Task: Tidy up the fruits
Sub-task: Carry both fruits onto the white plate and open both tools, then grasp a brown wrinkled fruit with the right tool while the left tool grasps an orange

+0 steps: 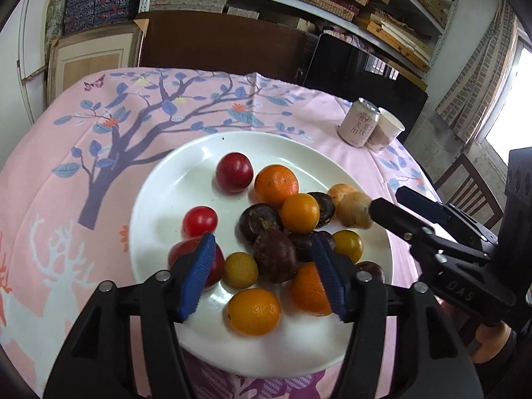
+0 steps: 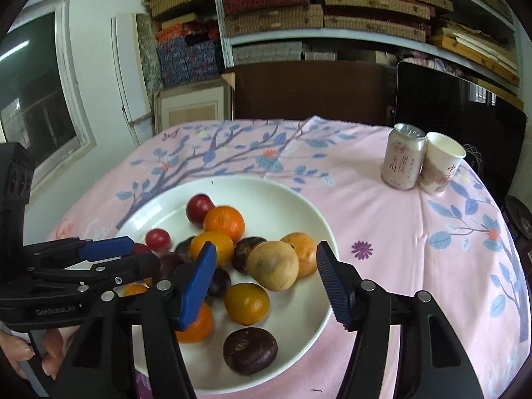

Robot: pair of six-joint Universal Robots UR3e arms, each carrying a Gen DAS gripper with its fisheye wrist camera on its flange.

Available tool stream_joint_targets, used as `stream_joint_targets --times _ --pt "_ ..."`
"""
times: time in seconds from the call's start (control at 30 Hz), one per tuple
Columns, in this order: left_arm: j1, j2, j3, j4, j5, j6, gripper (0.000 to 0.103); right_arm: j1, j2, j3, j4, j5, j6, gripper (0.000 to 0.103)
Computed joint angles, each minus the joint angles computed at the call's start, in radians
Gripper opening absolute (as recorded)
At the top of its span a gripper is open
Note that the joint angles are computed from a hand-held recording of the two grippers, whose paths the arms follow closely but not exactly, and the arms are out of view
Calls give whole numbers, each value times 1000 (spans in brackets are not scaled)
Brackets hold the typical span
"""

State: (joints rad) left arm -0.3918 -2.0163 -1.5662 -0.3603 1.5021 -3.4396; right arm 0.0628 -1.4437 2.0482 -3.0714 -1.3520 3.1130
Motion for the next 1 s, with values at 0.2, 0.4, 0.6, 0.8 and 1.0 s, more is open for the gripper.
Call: stream_joint_targets --times 0.2,0.4,0.6,0.8,1.0 --pt "-1 183 -210 79 -11 -1 68 -92 -227 152 86 95 -1 63" --pt "-83 409 -516 146 71 54 77 -153 -643 404 324 178 -105 65" --pt "-139 560 -763 201 120 30 77 -6 -863 549 465 135 -102 65" --pt "-78 695 -954 264 77 -16 77 345 -576 534 184 -68 77 65" --pt "-22 754 -1047 336 45 -41 77 501 -332 416 110 -187 173 65"
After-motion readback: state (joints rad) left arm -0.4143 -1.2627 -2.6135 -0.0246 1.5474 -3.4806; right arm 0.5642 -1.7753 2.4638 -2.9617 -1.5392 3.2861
